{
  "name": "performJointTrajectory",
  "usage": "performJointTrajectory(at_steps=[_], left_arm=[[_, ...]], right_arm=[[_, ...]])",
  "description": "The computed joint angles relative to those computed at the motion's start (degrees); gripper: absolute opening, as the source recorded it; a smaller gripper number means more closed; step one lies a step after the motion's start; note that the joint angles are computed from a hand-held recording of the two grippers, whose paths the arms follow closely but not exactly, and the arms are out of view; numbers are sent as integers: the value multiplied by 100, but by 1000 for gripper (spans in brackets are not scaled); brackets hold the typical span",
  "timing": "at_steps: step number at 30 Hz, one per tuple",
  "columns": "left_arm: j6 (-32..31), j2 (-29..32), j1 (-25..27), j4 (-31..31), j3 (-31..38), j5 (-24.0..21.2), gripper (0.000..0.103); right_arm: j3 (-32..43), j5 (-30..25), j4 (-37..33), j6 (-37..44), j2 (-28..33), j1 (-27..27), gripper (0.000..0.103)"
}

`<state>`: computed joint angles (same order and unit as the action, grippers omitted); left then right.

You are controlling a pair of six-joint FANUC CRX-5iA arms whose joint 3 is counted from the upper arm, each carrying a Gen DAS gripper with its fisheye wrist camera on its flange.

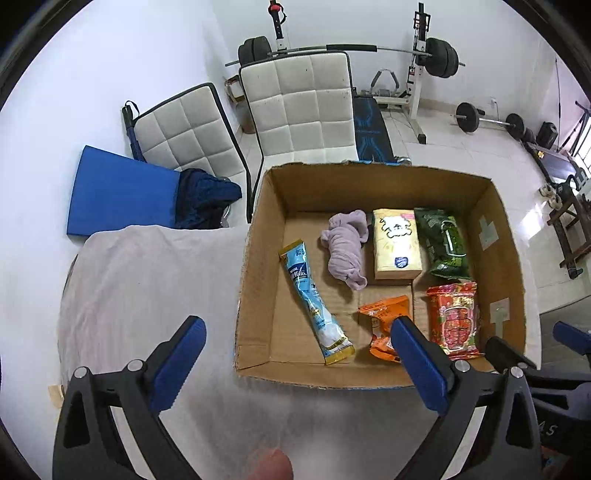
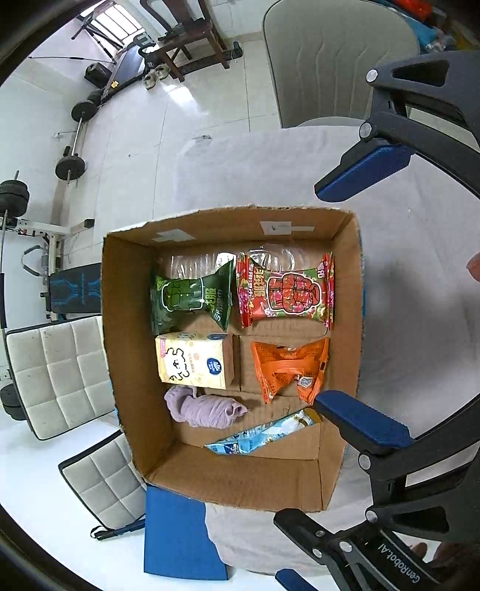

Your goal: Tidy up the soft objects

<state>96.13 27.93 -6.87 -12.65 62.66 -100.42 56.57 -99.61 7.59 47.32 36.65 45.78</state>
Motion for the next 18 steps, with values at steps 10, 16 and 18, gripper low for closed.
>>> performJointTrajectory(at_steps=[10,16,18], left_arm=[[-27,-414,-148,-126,46,-52,103],[-16,-945,-208,-56,-94,-219,103],[-10,-1131,-230,-30,-125,-324,103]], right_arm=[[-579,214,316,-255,-629,266,103],[-1369,557,540,-694,-1494,594,103],[-1571,523,706,-796,-1739,750,103]])
